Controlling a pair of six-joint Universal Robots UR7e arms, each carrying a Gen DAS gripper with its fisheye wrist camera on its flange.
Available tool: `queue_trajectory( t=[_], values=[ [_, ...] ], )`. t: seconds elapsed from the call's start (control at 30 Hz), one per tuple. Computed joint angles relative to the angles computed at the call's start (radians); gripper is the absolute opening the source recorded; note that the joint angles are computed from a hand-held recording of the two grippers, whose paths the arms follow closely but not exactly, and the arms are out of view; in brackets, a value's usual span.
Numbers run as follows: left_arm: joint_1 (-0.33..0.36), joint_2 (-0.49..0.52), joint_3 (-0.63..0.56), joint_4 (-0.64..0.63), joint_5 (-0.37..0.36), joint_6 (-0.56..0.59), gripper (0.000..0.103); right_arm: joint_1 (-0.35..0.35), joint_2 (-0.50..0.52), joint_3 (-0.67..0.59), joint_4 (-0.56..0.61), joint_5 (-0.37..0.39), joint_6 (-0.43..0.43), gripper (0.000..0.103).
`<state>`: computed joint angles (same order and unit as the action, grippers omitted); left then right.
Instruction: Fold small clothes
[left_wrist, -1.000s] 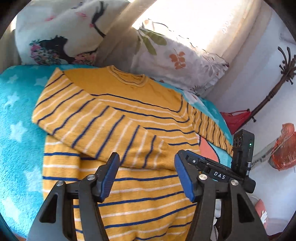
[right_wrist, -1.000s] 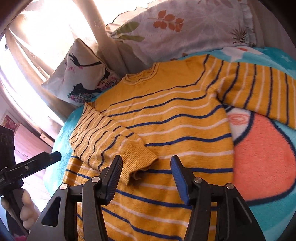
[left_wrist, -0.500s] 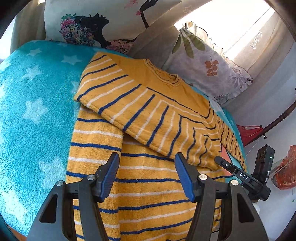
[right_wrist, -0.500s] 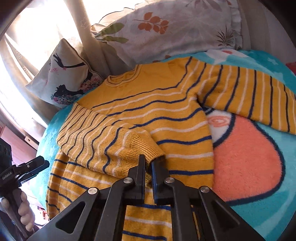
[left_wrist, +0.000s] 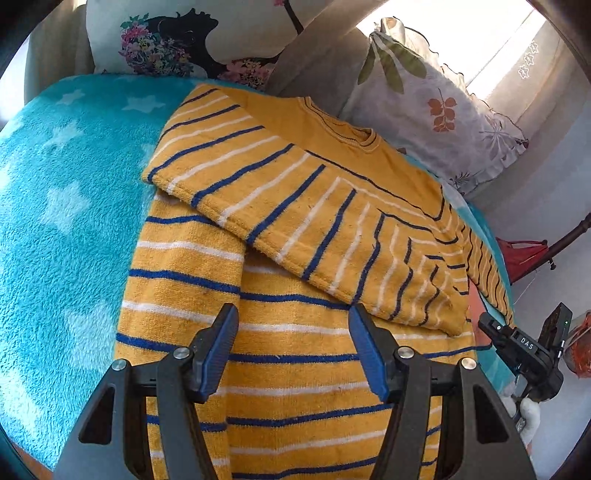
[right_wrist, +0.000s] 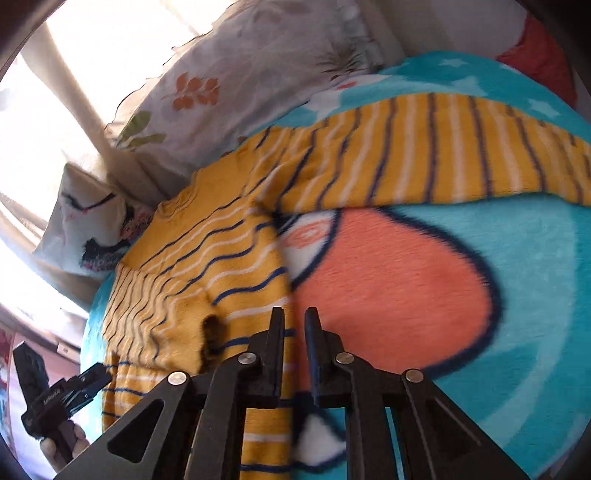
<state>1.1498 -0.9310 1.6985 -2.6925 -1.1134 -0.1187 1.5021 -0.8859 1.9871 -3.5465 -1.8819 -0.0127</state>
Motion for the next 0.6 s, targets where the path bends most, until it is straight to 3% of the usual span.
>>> queue_trajectory(
  t=[0.07, 0.27, 0.37, 0.47, 0.53, 0.6],
  values=[
    [-0.007, 0.003, 0.001, 0.005, -0.012, 0.008, 0.061, -0.035, -0.045, 0.055, -0.073, -0.032, 0.048, 0.033],
    [-0.026, 0.020, 0.000, 0.008, -0.041, 0.028, 0.061, -0.147, -0.192, 0.206, -0.229, -0.065, 0.218, 0.034],
    [-0.039, 0.023, 0.010, -0.009, -0.040, 0.050, 0.061, -0.175, -0.238, 0.213, -0.225, -0.116, 0.257, 0.047],
    [-0.046, 0.025, 0.013, -0.007, -0.040, 0.053, 0.061, -0.226, -0.258, 0.203, -0.226, -0.046, 0.282, 0.047],
    [-0.049, 0.024, 0.015, -0.009, -0.036, 0.051, 0.061, -0.241, -0.254, 0.175, -0.219, -0.045, 0.293, 0.052],
    [-0.051, 0.021, 0.018, -0.013, -0.030, 0.048, 0.061, -0.261, -0.231, 0.151, -0.273, -0.005, 0.284, 0.054]
  ],
)
